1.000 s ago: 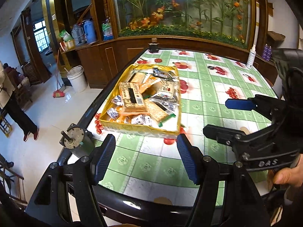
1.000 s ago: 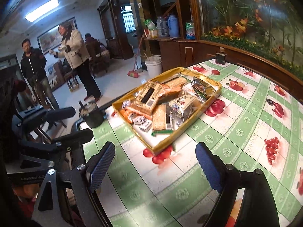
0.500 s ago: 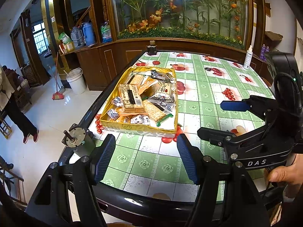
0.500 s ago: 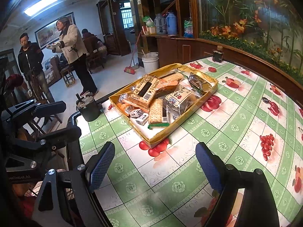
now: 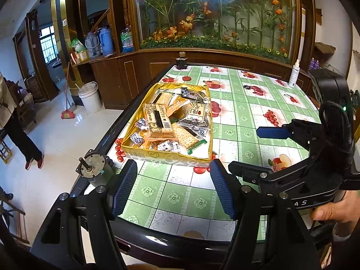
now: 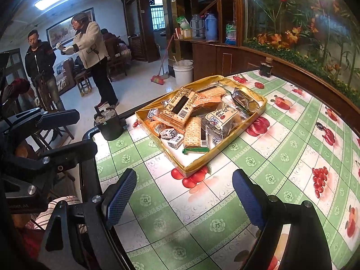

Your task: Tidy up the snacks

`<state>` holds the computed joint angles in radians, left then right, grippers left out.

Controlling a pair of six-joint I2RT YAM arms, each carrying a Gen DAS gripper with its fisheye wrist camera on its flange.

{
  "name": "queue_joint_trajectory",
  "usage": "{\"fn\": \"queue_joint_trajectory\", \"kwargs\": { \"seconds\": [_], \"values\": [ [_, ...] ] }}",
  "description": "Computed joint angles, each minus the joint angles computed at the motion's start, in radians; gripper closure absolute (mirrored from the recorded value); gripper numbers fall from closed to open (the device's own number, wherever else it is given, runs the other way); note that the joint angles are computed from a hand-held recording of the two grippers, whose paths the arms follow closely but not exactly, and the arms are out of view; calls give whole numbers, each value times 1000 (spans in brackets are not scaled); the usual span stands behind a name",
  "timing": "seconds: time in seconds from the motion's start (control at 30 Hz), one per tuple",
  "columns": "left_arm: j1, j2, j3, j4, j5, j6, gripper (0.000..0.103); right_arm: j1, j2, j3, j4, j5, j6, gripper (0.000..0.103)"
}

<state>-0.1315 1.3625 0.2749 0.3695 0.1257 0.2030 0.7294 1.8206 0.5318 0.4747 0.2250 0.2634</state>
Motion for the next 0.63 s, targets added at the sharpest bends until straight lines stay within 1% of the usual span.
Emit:
{"fn": "queue_joint_trajectory", "kwargs": {
  "seconds": [0.17,0.27,0.47,0.63],
  "values": [
    [31,8,23,-27,30,-12,36,4,4,4,4,-4,-2,15],
    [31,13,22,-12,5,-18,36,1,8,8,5,-10,-2,15],
    [38,17,24,-6,5,-10,36,-6,15,13,8,-21,-4,15],
    [27,23,14,27,-21,-8,36,-8,21,21,9,-26,-6,15]
  ]
}}
